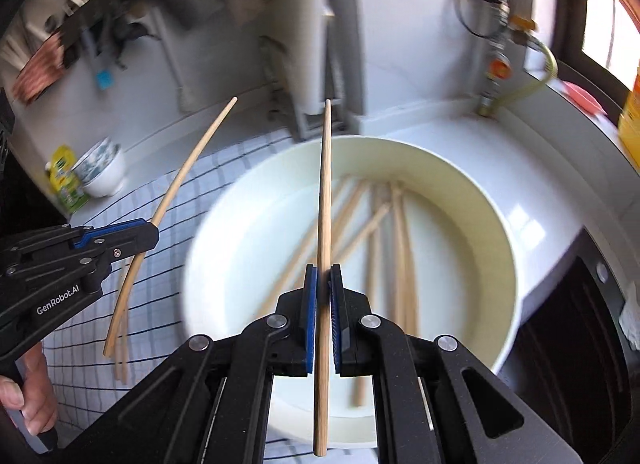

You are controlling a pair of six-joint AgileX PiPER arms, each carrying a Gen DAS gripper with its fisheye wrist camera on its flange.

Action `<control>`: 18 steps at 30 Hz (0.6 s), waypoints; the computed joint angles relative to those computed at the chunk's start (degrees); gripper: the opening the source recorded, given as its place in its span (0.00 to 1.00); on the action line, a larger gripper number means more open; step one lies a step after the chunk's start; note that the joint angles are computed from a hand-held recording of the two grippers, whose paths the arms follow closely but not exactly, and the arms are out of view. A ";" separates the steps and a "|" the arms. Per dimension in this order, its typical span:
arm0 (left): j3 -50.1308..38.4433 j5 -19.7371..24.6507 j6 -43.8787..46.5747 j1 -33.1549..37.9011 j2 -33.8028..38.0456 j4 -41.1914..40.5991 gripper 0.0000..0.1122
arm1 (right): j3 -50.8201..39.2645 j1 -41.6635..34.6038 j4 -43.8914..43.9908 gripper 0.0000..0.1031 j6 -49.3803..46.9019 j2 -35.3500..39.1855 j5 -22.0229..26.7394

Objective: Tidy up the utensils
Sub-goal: 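Carry the wooden chopstick over the white basin with the right gripper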

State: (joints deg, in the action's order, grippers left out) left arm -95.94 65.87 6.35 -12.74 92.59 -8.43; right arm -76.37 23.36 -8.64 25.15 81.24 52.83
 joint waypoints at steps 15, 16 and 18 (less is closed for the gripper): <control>-11.35 3.48 -5.11 -10.54 15.35 4.71 0.07 | 3.13 -13.25 13.20 0.06 -13.85 4.98 -2.71; -11.48 3.64 -5.16 -10.50 15.66 4.78 0.07 | 3.24 -13.46 13.68 0.06 -14.35 5.37 -2.86; -11.39 3.75 -5.38 -10.54 16.15 5.05 0.07 | 3.37 -13.56 14.15 0.06 -14.75 6.05 -3.12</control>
